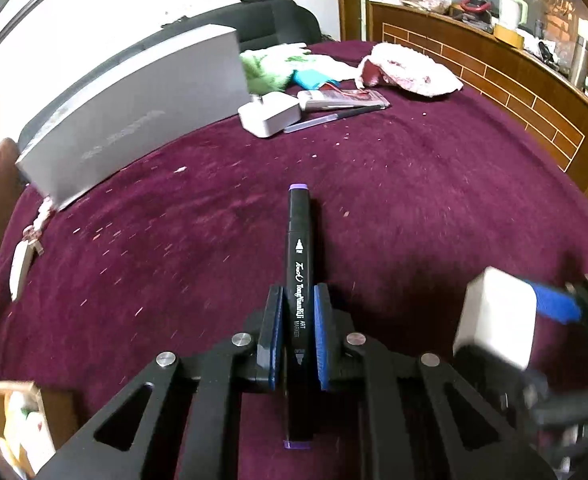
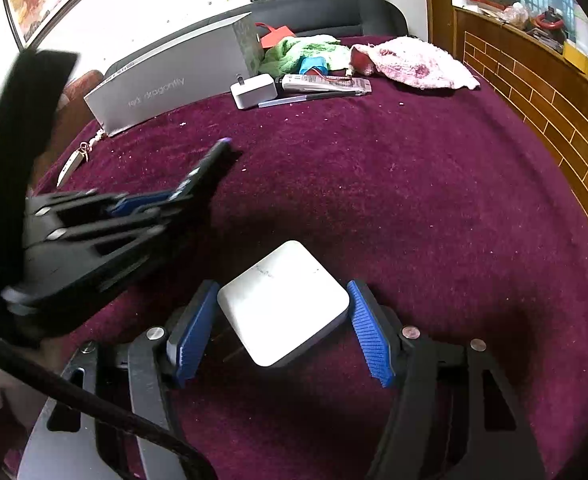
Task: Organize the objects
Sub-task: 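Grasp the white charger with the right tool while the left tool grasps the purple-capped marker, then carry the charger and purple-capped marker over the box with both tools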
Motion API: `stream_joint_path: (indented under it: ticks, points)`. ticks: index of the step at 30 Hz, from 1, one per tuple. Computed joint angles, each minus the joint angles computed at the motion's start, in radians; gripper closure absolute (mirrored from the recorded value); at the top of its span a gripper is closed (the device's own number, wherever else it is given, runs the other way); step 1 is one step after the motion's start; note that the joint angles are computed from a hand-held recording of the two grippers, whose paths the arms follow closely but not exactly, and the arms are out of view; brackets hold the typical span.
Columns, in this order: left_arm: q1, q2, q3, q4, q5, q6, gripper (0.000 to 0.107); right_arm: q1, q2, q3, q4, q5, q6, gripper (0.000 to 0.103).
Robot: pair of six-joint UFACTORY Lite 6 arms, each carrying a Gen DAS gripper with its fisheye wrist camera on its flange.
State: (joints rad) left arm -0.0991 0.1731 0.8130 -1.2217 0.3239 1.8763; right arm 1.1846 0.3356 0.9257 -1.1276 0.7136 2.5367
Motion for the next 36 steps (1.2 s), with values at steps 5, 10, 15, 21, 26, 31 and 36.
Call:
stream_joint_path:
  ticks: [5, 10, 15, 21, 26, 31, 36]
  points:
    - [0.142, -0.25, -0.182, -0.036, 0.059, 0.139, 0.096, 0.007, 0.059, 0.064, 0.036, 0.038, -0.067, 0.031]
    - [0.367, -0.524, -0.329, 0.072, 0.23, 0.169, 0.096, 0.007, 0.077, 0.086, 0.06, 0.05, -0.11, 0.032]
    - [0.621, -0.663, -0.369, 0.15, 0.458, 0.218, 0.096, 0.017, 0.07, 0.077, 0.065, 0.08, -0.072, 0.041]
    - [0.94, -0.665, -0.322, 0.225, 0.729, 0.32, 0.095, 0.031, 0.055, 0.061, 0.068, 0.091, -0.042, 0.041]
    - [1.088, -0.586, -0.256, 0.255, 0.844, 0.379, 0.095, 0.107, 0.054, 0.089, 0.145, 0.105, -0.058, 0.042]
    - [1.213, -0.503, -0.186, 0.286, 0.94, 0.421, 0.095, 0.217, 0.042, 0.15, 0.194, 0.169, -0.044, 0.041]
    - [1.315, -0.385, -0.094, 0.304, 0.997, 0.468, 0.095, 0.289, 0.081, 0.31, 0.227, 0.275, -0.126, 0.041]
